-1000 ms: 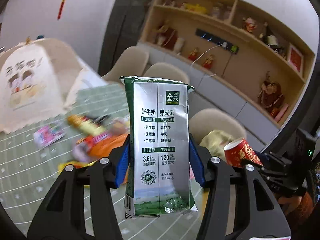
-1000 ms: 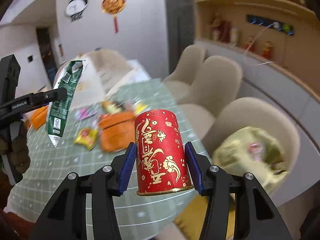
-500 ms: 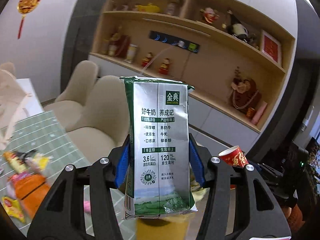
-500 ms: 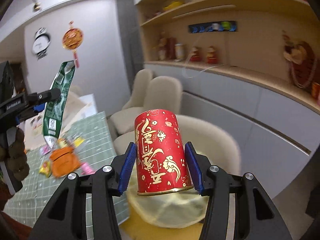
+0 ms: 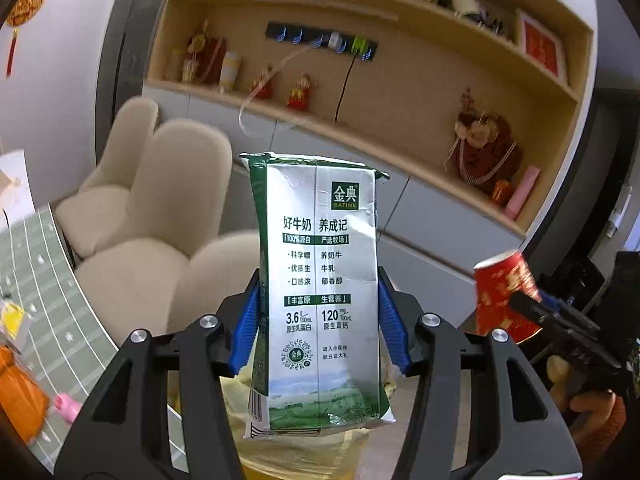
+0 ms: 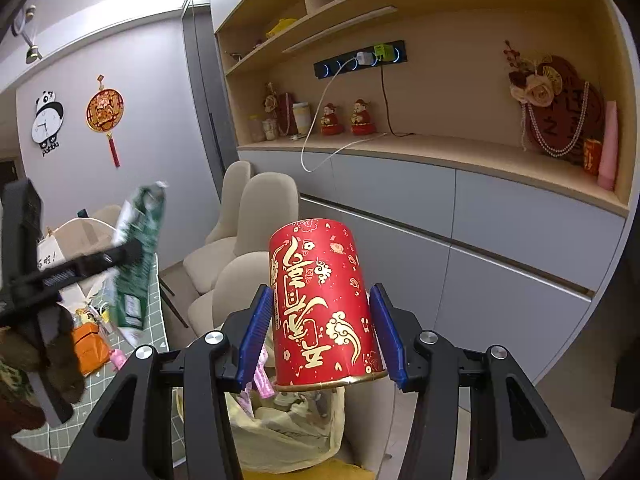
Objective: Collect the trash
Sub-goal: 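Lift the milk carton and red cup and carry both toward the bin, then drop the milk carton from the left tool while the right tool drops the red cup into the bin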
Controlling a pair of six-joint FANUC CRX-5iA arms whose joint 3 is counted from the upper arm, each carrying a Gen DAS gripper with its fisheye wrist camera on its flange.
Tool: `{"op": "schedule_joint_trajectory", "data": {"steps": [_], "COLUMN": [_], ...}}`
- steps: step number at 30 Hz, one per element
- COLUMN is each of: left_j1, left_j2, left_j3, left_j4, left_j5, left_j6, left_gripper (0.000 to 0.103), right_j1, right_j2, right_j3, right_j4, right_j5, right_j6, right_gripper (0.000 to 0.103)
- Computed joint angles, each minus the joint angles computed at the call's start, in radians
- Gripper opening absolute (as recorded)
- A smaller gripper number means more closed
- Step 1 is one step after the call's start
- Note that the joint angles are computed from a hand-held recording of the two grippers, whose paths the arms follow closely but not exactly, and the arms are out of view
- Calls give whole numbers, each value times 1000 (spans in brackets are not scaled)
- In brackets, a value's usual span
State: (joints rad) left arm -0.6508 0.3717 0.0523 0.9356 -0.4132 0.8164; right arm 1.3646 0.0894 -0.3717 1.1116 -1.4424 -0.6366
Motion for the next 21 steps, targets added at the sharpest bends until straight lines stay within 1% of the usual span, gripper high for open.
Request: {"op": "schedule_joint_trajectory", "data": {"steps": [3,5,7,8,9,11,14,17,18,20,21], "left_j1": [6,3,-6,-13,-28,-43,-50,-55,-55,-56,-55], "left_j2": [55,92,115,122,131,143,172,189,189,188,193], "left_j3": [66,109,128,128,123,120,154,181,177,155,164], "left_j4": [-128,-170,-179,-166,-144,-133,-222,-387,-420,-418,-442], "left_j5": [-56,-70,-49,-25,26,75,88,116,120,118,95], "left_j6": [129,178,187,171,147,135,214,346,379,387,416], "left_gripper": [50,50,50,50,50,50,50,50,50,50,50], "right_j1": [-4,-1,-3,-6,-10,-17,-28,-40,-45,-58,-62], "right_j2": [-23,-36,-45,-48,-52,-58,-58,-52,-50,-46,-44], "right_j3": [-35,-59,-79,-85,-91,-103,-119,-127,-129,-136,-137], "right_j4": [-19,-23,-26,-29,-32,-36,-36,-37,-35,-32,-34], "right_j5": [24,31,40,48,55,71,100,122,128,149,155], "right_j6": [-26,-45,-59,-63,-65,-72,-85,-86,-85,-80,-79], "right_gripper": [48,48,48,48,48,48,48,48,48,48,48]}}
